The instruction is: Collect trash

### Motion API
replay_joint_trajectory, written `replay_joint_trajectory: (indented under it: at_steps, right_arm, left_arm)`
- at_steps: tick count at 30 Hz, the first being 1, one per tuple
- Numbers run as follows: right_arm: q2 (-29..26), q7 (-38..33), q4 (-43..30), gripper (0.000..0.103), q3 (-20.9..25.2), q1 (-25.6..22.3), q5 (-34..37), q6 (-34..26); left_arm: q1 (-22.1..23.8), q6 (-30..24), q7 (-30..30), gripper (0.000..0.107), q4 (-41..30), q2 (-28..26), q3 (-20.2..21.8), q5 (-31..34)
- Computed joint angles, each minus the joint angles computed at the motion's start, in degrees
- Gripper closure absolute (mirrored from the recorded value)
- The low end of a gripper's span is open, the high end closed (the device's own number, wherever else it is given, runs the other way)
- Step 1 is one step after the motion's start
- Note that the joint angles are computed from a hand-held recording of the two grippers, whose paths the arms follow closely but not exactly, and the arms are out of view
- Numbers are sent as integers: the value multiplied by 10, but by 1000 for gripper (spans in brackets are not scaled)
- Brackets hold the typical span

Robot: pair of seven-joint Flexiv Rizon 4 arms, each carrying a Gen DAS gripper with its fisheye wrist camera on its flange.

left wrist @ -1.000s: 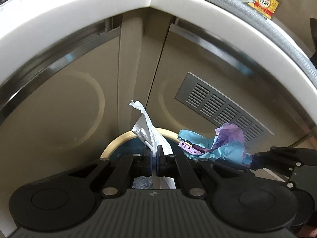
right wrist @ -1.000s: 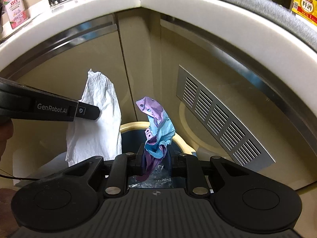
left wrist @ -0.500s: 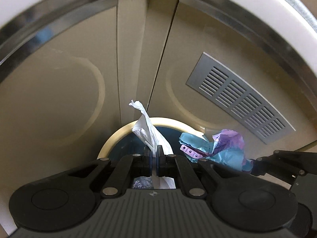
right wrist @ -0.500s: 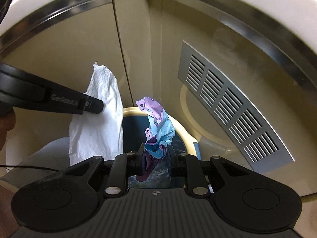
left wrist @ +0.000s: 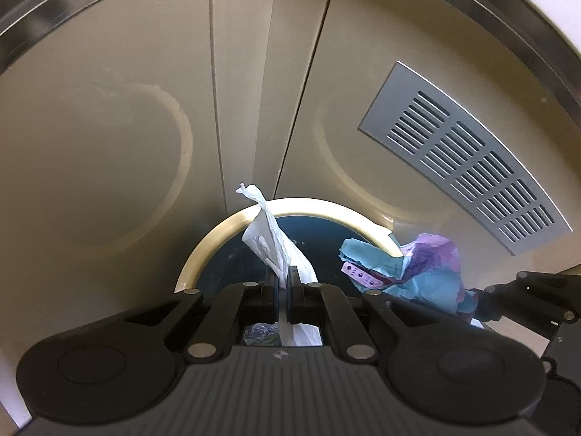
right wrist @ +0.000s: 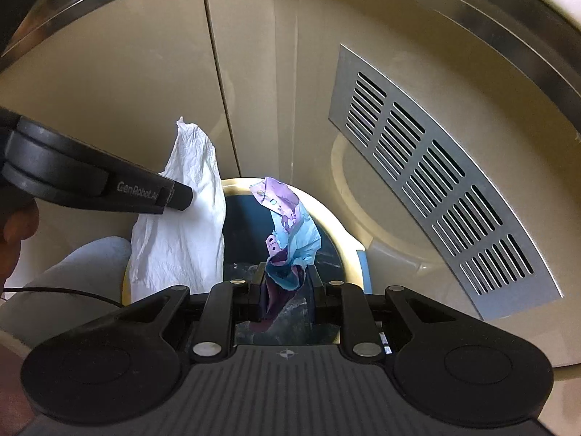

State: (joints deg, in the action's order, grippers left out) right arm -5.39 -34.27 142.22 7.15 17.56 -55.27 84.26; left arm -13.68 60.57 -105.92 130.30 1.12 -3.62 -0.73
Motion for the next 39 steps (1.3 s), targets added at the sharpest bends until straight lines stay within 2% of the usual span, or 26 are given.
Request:
replay_joint_trajectory:
  at_steps: [3,10,12,15,16,18,19,20,22,23,28,30,31,33,36,39]
  right_arm:
    - [0,-6,-2,81,5,2,17,-5]
    - [-5,5,-1,81,-4,1,2,3]
    - [-9,13,-1,81,-9,0,-8,7]
    - [-9,1,-4,76,-1,2,20,-3]
    - [-8,-3,-4,74,1,4,28,-6]
    - [-5,-14,-5,62,6,6,46,-10]
    - [-2,-9,-3,55,4,7,41,-9]
    - [0,-4,-3,52,2,8,35,-10]
    - [8,13,0,41,0,7,17,-14]
    - [15,15,1,40,4,6,18,-21]
    - [73,-24,19,27,40,-1,88,-36]
    - [106,-30,32,21,53,-8,104,-30]
    - [124,-20,39,18,62,-16,93,-28]
    - [155,13,57,12,79,-52,26,1]
    - [189,40,77,8,102,-106,-67,40]
    - [214,-11,93,7,109,-79,-6,25]
  left_arm:
    - [2,-2,4,103,0,-3,1,-10]
    - [1,5,9,103,1,-17,1,-22]
    - [0,3,3,103,-3,-22,0,-12]
    - [0,-3,-8,102,-11,-28,1,9]
    - [-1,-3,-15,95,-13,-28,2,21]
    - [-2,-2,-10,64,-14,-29,1,24]
    - [-2,0,-9,37,-13,-29,2,27]
    - [-3,6,-17,18,-12,-26,3,38]
    - [-4,15,-41,15,-10,-17,4,69]
    - [-4,2,-44,15,-13,-12,4,80]
    - [-2,-40,-46,14,3,50,4,88]
    - [2,-53,-61,4,18,88,0,94]
    - [7,-62,-81,4,24,109,-6,107]
    - [9,-71,-102,4,41,144,-14,113]
    - [-1,-90,-77,4,62,181,-13,90]
    - [9,-109,-80,4,62,203,-28,102]
